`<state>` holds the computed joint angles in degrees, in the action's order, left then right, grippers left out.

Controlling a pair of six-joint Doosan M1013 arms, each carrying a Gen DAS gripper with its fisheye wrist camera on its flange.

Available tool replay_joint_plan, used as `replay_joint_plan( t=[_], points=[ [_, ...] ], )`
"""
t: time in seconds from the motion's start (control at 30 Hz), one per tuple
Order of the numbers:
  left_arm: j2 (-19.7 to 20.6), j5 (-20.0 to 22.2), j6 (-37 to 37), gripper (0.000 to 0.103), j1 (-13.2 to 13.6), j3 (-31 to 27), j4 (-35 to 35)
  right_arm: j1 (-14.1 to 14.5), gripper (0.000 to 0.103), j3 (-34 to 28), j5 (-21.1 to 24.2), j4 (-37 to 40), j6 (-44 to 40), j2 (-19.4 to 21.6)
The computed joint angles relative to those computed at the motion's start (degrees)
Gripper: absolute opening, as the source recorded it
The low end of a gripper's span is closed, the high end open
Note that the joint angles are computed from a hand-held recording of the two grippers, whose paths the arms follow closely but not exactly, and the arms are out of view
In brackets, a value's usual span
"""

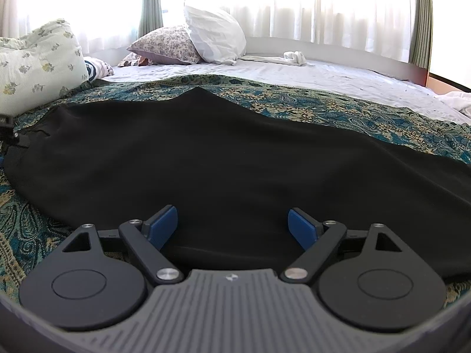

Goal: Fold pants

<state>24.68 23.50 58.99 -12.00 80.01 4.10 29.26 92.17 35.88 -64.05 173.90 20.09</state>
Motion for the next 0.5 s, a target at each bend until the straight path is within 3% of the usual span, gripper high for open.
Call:
replay_joint_plan(
  t=[0.03,0.1,0.13,0.3,0.4,0.5],
  points=[
    [0.2,0.28,-2.33,0.038,-0.2,-0.31,2.57,0.0,0.09,0.04,-0.1,-0.02,-0.02,-0.03],
    [0.64,1.8,-8.27,0.01,-0.95,-1.15,10.64,0.0,0.09,0.03,-0.09,-0.07,0.03,-0.04],
    [0.51,0.95,-9.55,0.006,-1.16,-0.96,12.52,0.0,0.09,0.03,-0.09,-0.07,0.03,-0.04],
    [-0.27,-4.79,-17.8,0.003,-2.65,-0.33,28.12,0.0,0.09,0.03,-0.19,-0.03,-0.07,-0.05],
    [-0.05,-8.56,-13.28,0.003,-2.21,-1.28,24.15,0.04,0.09,0.04,-0.17,-0.11,0.04,-0.07],
    [1.45,-6.7,-6.83,0.003,-1.86,-3.61,17.53,-0.02,0.09,0.12,-0.53,-0.11,-0.04,-0.15]
  ],
)
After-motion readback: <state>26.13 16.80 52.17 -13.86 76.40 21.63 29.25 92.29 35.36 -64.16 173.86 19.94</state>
